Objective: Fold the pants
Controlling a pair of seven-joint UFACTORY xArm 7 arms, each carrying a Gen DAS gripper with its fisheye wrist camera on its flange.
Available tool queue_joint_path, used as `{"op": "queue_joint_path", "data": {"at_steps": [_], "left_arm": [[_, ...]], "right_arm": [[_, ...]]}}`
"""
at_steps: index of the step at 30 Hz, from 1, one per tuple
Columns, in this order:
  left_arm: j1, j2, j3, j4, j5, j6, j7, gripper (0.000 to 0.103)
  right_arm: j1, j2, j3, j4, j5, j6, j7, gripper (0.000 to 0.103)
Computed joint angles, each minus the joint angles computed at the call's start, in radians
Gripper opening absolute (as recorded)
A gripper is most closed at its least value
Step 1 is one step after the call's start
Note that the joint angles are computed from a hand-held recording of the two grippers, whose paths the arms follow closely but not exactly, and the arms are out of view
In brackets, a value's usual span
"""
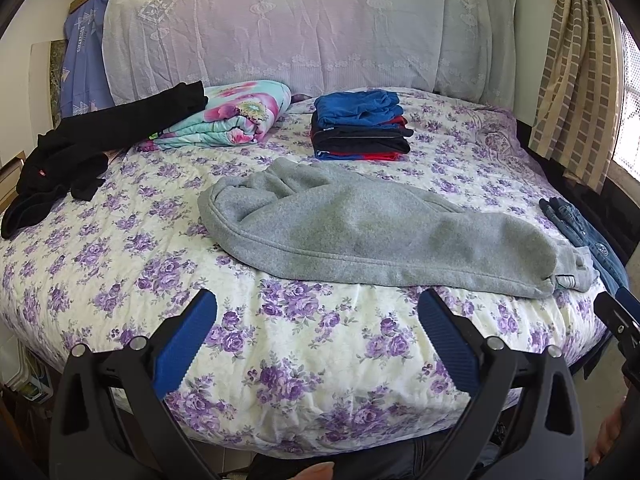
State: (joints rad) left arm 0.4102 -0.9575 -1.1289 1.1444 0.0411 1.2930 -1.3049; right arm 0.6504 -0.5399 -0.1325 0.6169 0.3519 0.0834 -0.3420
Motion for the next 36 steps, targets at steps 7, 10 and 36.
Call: {"op": "queue_joint_path", "data": {"at_steps": [7, 10, 36], "left_arm": [[0.0, -0.004, -0.002, 0.0, -0.007, 0.002, 0.001, 0.099], [0.0, -0.006, -0.002, 0.0, -0.01, 0.003, 0.002, 0.099], [0.012, -0.017, -0.007, 0.002, -0.031, 0.0, 0.01, 0.099]], "right_arm": [[0.008, -0.002, -0.006, -0.003, 0.001, -0.002, -0.004, 0.099], [0.008, -0.003, -0.007, -0.003, 0.0, 0.0, -0.004, 0.099], [0.009, 0.003, -0.004, -0.004, 0.017, 0.011, -0.014, 0.099]]}}
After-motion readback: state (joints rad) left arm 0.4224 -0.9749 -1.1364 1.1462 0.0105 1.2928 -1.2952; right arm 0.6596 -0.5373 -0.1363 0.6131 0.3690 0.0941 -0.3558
